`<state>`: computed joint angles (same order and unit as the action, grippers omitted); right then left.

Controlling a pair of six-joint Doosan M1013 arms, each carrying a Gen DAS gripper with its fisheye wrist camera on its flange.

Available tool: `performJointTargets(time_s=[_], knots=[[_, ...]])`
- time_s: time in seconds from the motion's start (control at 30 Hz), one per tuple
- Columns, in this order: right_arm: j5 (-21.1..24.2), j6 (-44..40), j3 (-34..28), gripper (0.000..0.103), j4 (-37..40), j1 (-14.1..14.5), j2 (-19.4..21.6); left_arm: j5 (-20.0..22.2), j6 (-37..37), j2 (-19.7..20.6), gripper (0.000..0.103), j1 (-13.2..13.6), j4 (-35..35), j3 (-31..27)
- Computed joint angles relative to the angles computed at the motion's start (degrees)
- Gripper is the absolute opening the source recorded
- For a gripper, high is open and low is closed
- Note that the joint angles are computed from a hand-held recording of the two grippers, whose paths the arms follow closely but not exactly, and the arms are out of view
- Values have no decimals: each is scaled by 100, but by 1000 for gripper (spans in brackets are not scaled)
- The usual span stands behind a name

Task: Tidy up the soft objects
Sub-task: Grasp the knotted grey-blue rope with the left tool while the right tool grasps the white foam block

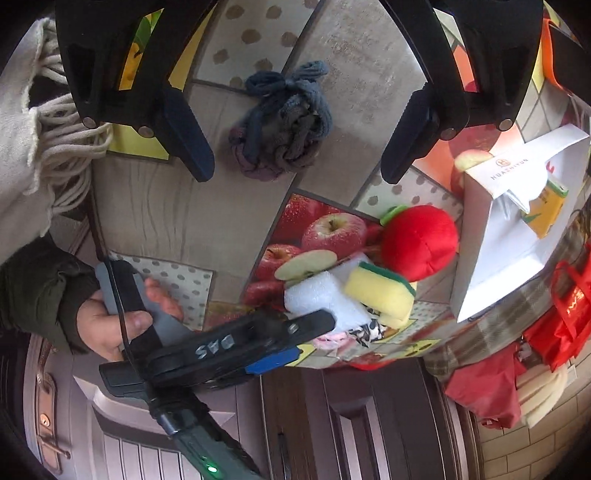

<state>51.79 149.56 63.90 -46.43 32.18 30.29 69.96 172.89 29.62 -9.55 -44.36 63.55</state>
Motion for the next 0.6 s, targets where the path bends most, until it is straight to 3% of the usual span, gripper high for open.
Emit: performJointTargets(time_s=[0.17,0.2,0.23,0.3,0.4,0.47,0.53,0.6], knots=[[896,-647,-738,86,368,25,469,-23,-3,-21,80,-63,299,44],[1063,-830,-879,85,517,7,554,31,-29,-6,68,-90,394,24],[1145,-908,-931,83,632,-12,586,131,-49,18,48,-113,497,-16],[1049,-796,-822,70,705,-45,510,211,-45,37,38,-119,536,-51],[665,-160,-394,67,340,-23,245,54,-102,-5,32,-102,484,18],[296,578,8,66,-193,22,7,44,-179,3,32,-51,346,-10],[-64,1789,521,66,-1272,118,-266,15,-282,14,32,97,-151,-19],[-119,2657,818,66,-2220,209,-399,-368,-193,-40,32,266,-835,107]])
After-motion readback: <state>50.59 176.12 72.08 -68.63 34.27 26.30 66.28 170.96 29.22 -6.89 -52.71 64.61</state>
